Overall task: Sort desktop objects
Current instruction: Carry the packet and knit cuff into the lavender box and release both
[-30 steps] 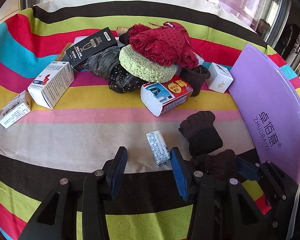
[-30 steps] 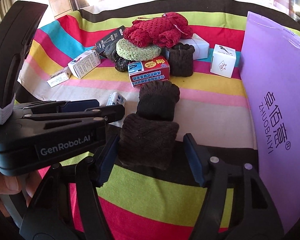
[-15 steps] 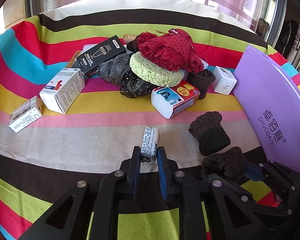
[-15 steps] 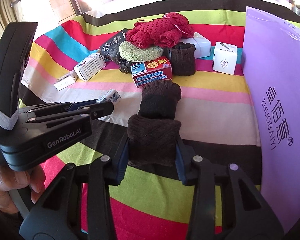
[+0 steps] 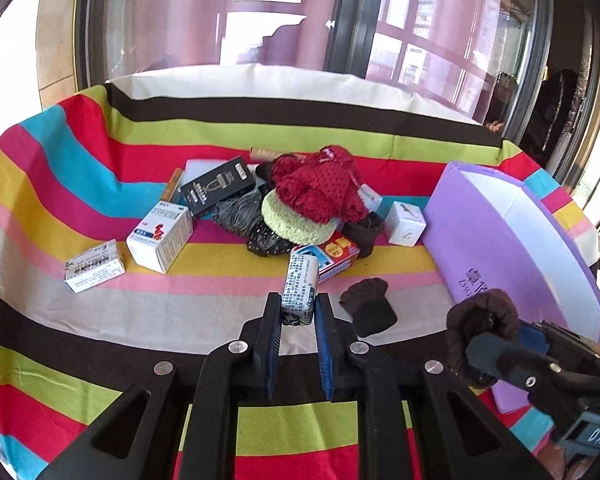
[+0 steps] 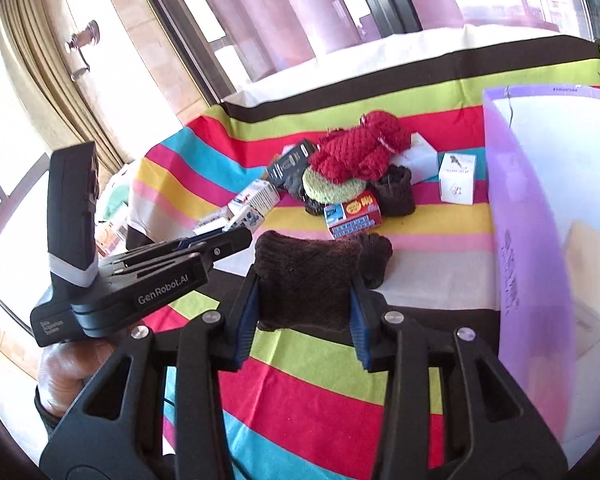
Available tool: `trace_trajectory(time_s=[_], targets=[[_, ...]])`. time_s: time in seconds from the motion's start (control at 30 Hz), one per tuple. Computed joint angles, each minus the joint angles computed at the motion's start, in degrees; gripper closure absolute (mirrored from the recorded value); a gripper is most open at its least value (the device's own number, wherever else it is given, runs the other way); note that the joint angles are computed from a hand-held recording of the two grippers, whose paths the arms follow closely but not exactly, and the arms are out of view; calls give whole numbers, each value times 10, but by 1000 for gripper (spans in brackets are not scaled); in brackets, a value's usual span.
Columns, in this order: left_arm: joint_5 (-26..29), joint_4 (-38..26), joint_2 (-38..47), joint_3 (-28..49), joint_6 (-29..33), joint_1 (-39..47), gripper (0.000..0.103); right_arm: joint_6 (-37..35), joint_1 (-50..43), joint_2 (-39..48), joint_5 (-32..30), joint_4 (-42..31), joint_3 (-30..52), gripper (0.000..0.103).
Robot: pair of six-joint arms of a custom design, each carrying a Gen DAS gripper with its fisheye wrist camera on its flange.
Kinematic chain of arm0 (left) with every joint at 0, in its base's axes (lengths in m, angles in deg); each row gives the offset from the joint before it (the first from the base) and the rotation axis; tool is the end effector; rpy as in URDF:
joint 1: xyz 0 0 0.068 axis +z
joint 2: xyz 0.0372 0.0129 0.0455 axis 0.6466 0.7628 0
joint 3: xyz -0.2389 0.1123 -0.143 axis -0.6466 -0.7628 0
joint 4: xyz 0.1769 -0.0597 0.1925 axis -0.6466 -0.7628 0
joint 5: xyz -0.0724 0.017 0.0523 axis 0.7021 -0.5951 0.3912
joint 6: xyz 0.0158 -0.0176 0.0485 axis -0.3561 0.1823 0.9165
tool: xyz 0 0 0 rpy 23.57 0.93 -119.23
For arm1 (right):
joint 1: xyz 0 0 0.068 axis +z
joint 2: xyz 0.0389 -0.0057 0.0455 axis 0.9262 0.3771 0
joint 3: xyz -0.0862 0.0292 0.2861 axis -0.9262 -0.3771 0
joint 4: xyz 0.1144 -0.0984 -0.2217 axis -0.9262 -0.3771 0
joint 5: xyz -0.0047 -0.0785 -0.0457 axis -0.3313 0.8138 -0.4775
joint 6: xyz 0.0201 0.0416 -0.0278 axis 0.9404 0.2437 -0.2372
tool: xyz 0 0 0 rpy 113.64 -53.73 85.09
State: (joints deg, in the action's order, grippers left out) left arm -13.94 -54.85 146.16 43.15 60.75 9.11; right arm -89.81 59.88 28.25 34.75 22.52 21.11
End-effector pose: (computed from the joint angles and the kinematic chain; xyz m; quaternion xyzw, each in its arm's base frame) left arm 0.3263 -0.1910 0.0847 0.0650 0.9188 -0.1004 0.3761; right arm 0.2794 -0.0163 0.0839 -0.0984 0.8763 0.2748 0.3832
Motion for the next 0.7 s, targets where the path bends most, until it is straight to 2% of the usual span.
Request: trace_trajectory(time_s=[0.13,0.23,0.5,0.7], targets=[[1,-17,-35,10,10,-36,86,-7,-80,-64,-61,-37,-8,60],[-11,-46,-36,49,31,-74,86,-3,-140,-73,-89,-58,3,60],[-46,-162,50,242,98,-158,86,13,-256,-27,-131,-106,66,60],[-36,-240,134,383,134,-185,86,19,-309,-3,-145,-122,94,60]])
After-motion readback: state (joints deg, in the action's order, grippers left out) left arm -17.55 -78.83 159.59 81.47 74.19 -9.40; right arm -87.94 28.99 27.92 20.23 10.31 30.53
